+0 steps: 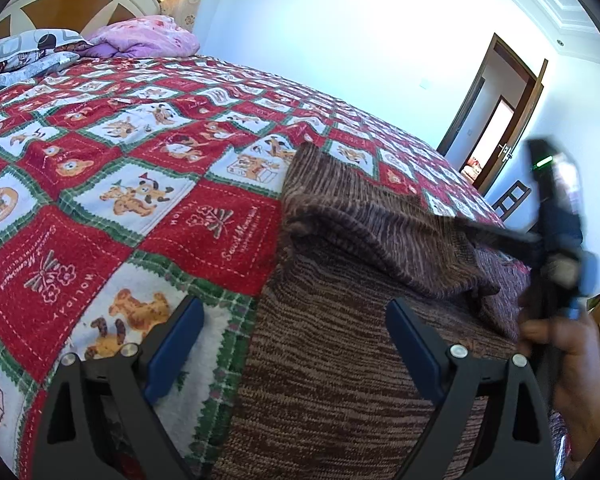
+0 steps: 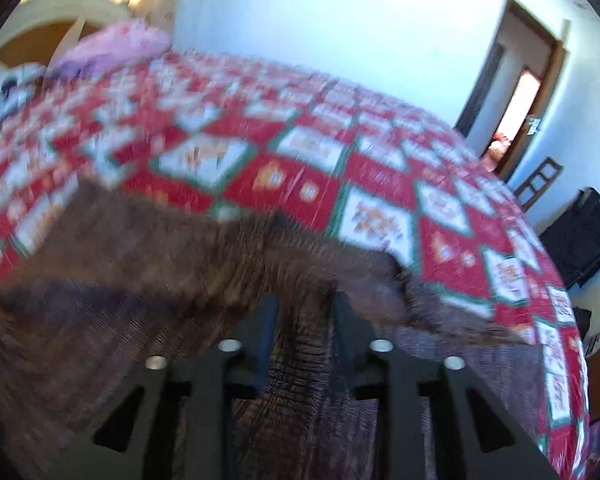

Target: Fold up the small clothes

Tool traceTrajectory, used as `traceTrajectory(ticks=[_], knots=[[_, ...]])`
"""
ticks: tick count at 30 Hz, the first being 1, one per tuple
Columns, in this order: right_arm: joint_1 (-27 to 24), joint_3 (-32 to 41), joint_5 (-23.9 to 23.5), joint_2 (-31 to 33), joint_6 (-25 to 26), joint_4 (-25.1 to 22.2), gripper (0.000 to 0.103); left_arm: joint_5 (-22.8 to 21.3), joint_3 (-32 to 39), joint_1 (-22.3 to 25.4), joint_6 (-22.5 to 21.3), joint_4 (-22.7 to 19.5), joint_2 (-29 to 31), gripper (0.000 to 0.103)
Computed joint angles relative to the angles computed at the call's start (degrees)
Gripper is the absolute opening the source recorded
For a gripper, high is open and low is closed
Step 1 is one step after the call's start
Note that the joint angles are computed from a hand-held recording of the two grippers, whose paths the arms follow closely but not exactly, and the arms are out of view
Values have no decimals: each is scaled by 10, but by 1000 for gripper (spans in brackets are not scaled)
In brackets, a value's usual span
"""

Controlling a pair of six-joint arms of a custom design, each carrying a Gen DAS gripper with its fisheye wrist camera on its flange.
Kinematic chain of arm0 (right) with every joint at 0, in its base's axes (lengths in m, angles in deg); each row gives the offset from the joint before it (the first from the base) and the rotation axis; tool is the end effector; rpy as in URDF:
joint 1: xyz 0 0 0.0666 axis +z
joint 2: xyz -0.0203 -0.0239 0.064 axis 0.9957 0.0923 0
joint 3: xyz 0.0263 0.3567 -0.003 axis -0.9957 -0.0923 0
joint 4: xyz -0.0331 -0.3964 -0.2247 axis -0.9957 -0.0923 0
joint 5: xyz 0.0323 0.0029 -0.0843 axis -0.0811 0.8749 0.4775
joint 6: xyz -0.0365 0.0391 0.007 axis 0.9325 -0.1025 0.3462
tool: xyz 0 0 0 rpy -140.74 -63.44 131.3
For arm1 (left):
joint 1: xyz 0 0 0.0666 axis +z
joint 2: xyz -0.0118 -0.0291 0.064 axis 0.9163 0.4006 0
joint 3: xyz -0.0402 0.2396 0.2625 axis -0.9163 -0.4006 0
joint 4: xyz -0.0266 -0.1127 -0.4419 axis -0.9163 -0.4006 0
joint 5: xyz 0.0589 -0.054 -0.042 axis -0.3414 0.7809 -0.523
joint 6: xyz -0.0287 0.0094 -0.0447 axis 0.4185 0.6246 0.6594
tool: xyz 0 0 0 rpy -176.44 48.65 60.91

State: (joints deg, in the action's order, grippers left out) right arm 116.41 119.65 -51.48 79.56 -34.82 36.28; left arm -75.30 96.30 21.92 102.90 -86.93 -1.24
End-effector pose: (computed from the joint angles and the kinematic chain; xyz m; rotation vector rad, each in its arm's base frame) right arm 0.4132 0.2437 0.4844 -0.6257 2.1885 -0.0829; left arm 0.2109 -0.1783 0.4614 -0.5739 2.1490 -0.2344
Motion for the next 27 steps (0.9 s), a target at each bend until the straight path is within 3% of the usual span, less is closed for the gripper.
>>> traceTrajectory(ticks=[1,3,5,8,9,12,14,15,18,22,24,27], knots=[[3,-10,-16,-20,-15,15,32,-1,0,-1,1,0,0,95],[8,-16,-122,-47,-40,25,32,0,-1,-1,1,2,-2,95],[23,13,-215,-27,-40,-21,32,3,-2,0,2,3,-5,95],[52,39,-294,16,-70,-61,31,27,0,4,14,-9,-20,95],[54,42,-325,28,-78,-73,31,25,6,-4,34,-36,-28,95],[74,15,-398,36,-92,-111,31,-43,21,-48,121,-143,-43,95],[96,-30,-376,-7,-81,-71,35,-63,23,-54,149,-183,-63,96],[99,-36,-385,-15,-75,-71,36,-63,25,-49,151,-194,-66,96],[73,-34,-504,-15,-94,-117,36,-56,47,-5,126,-220,-60,96],[29,-68,-475,-82,-98,-92,33,-61,73,35,42,-183,-29,96],[-7,-75,-436,-111,-111,-67,33,-48,91,65,-13,-153,6,96],[-54,-56,-352,-111,-112,-77,33,-18,108,109,-46,-134,46,96]])
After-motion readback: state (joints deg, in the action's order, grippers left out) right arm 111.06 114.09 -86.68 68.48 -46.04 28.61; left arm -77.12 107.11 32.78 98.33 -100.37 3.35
